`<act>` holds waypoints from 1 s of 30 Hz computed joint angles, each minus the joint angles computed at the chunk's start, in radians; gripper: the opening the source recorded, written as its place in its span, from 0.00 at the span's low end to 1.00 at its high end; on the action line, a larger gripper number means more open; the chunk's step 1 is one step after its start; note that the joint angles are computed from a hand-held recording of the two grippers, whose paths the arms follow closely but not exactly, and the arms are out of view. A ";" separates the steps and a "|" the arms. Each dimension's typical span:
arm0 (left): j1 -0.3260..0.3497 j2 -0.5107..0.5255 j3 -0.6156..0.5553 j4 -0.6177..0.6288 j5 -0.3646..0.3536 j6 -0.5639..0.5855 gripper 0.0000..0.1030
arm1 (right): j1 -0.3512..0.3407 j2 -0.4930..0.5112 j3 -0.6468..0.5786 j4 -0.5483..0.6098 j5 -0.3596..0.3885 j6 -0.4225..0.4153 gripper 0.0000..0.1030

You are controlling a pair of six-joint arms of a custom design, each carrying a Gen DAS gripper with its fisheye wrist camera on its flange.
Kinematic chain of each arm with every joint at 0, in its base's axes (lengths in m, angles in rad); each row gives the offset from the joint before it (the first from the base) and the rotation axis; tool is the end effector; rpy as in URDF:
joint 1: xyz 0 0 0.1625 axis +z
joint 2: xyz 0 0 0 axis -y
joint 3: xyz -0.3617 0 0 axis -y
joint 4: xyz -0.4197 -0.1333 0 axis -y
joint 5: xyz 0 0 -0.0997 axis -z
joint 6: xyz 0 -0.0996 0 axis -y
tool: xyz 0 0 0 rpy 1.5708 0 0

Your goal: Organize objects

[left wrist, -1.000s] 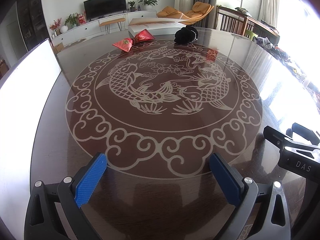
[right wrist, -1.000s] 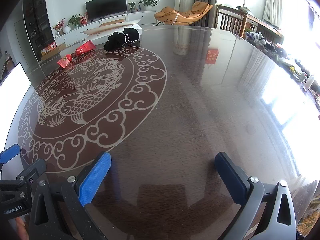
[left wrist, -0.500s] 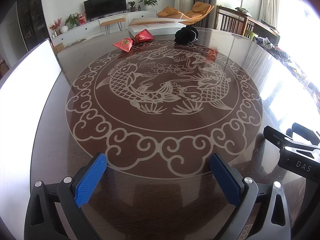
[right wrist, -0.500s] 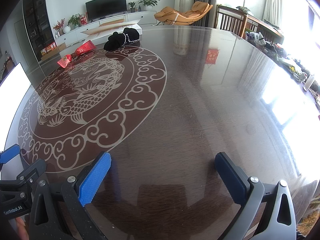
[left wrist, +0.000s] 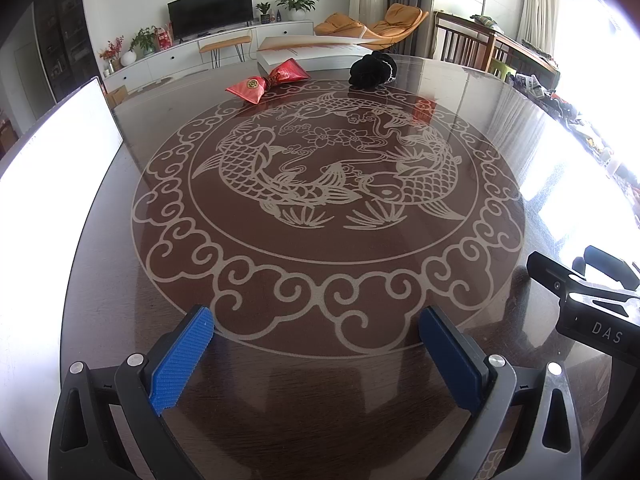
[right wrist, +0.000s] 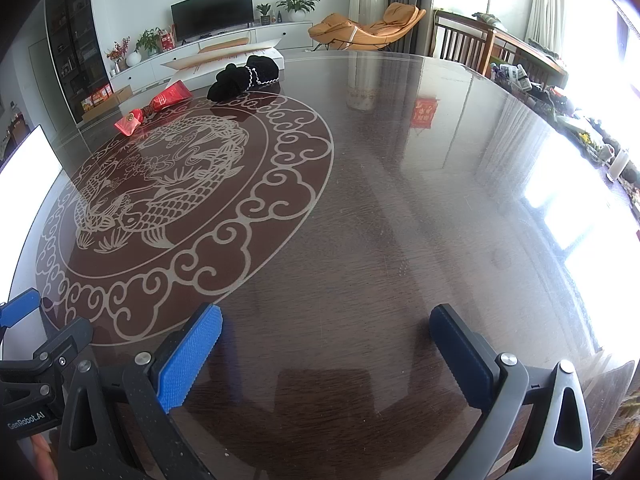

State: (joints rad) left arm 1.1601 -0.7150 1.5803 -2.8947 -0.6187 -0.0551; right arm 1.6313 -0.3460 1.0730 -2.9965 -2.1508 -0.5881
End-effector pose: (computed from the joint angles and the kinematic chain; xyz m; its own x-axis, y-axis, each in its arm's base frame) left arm -0.0670 -0.6909 0.0725 -0.6944 -0.1442 -0.7050 0.3202 0.8154 -0.4823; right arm 0.1260 -0.7776 0.0066 -0.6867 -0.1733 0.7060 -0.5136 0.8030 -0.3024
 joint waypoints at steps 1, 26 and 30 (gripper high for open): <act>0.000 0.001 -0.001 -0.001 0.000 0.001 1.00 | 0.000 0.000 0.000 0.000 0.000 0.000 1.00; 0.065 0.218 -0.609 0.341 0.061 0.175 1.00 | 0.000 0.000 0.001 0.000 0.000 0.001 1.00; 0.108 0.409 -0.982 0.421 0.081 0.286 1.00 | 0.000 0.000 0.000 0.001 0.000 0.000 1.00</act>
State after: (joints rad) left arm 1.2679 -0.3056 0.5983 -2.4735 -0.5374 0.2306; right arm 1.6313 -0.3463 1.0733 -2.9959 -2.1505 -0.5878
